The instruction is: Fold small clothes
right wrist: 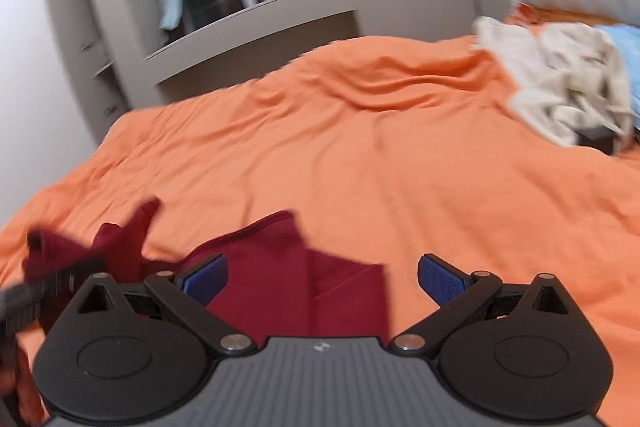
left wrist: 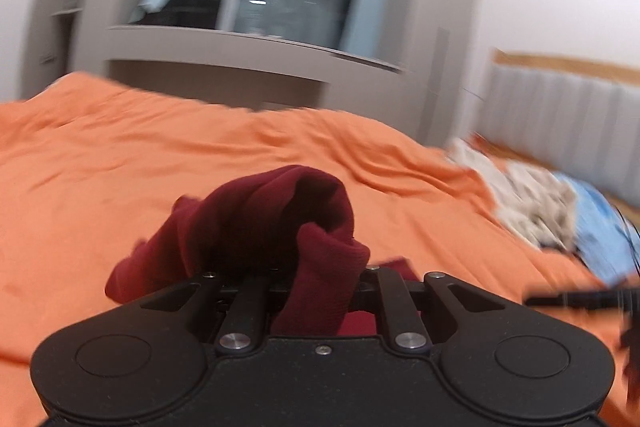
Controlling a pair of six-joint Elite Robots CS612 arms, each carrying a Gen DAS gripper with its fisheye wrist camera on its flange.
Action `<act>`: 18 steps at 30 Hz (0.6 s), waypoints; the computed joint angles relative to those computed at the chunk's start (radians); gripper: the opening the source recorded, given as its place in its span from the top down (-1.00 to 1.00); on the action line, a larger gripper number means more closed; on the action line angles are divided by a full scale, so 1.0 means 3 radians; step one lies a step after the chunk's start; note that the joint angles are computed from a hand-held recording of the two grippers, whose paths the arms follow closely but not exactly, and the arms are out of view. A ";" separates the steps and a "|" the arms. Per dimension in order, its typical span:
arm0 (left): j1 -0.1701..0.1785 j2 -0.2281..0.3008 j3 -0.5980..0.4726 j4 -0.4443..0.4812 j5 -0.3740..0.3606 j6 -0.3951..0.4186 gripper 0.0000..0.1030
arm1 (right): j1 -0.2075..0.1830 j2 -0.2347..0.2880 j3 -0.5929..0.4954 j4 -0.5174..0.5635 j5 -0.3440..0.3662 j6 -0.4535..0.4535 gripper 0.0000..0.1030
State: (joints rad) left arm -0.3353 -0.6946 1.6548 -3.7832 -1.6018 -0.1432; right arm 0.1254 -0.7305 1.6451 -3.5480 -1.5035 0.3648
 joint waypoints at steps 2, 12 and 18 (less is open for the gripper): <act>-0.0021 0.0004 -0.0016 0.0085 -0.0216 0.0189 0.70 | -0.0031 0.0002 0.0008 0.0011 -0.0042 0.0063 -1.00; -0.0165 -0.0035 0.0101 0.0656 -0.0771 0.1163 0.51 | -0.0044 0.0041 -0.0050 0.0133 0.0066 0.0087 -1.00; -0.0136 -0.0029 0.0115 0.0668 -0.0997 0.1076 0.05 | -0.0045 0.0050 -0.0067 0.0228 0.0084 0.0128 -1.00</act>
